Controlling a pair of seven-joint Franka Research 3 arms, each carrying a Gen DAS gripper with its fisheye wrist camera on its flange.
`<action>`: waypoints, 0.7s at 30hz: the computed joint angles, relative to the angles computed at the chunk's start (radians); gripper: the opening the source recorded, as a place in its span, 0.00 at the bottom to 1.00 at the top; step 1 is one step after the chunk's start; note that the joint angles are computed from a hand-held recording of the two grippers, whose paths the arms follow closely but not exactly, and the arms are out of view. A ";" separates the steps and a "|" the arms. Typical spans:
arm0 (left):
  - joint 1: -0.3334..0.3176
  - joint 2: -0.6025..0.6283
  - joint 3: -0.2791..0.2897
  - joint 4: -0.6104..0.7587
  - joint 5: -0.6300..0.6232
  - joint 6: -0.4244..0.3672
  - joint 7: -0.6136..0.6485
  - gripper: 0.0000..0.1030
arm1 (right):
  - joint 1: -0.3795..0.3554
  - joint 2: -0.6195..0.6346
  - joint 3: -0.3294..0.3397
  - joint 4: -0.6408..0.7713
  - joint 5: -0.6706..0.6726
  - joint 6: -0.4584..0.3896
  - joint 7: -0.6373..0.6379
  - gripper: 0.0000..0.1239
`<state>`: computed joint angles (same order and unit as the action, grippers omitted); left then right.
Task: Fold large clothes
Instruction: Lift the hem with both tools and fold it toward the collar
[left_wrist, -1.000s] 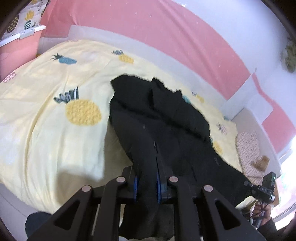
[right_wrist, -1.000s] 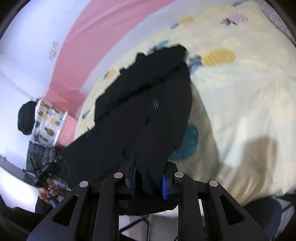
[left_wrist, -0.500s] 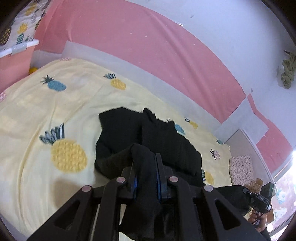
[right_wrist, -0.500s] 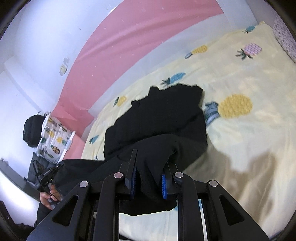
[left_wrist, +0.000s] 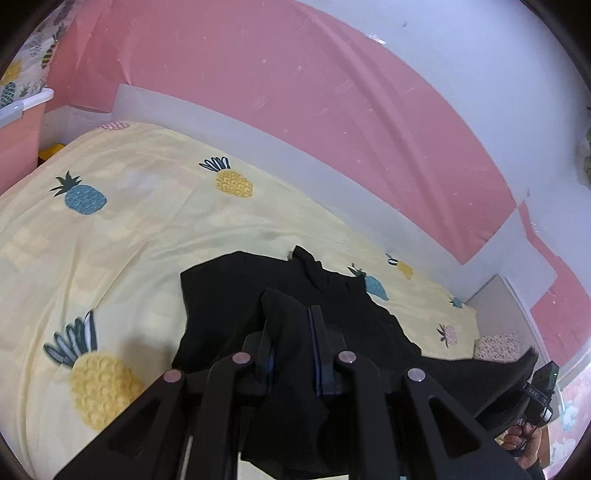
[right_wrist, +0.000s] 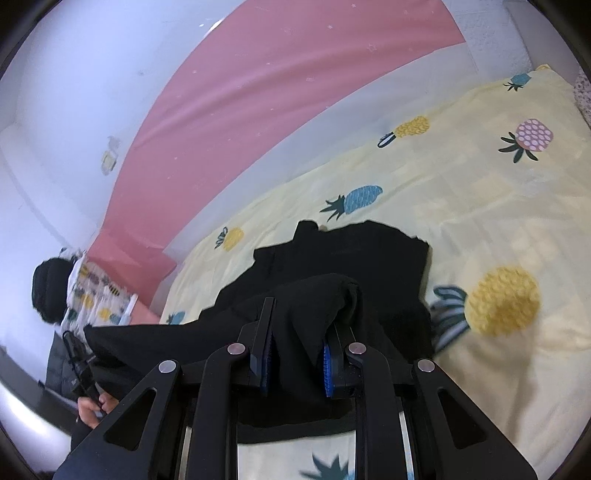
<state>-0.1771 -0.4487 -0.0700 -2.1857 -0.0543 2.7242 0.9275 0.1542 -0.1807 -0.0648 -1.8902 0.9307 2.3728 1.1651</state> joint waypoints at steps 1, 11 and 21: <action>0.000 0.031 0.005 0.026 -0.001 -0.004 0.005 0.15 | 0.001 0.024 0.001 0.024 -0.001 -0.001 0.009 0.17; 0.064 0.326 -0.023 0.277 -0.013 -0.084 0.008 0.15 | -0.045 0.346 0.060 0.352 -0.095 -0.051 0.194 0.17; 0.111 0.574 -0.068 0.476 0.047 -0.203 -0.018 0.17 | -0.090 0.655 0.122 0.668 -0.259 -0.179 0.423 0.20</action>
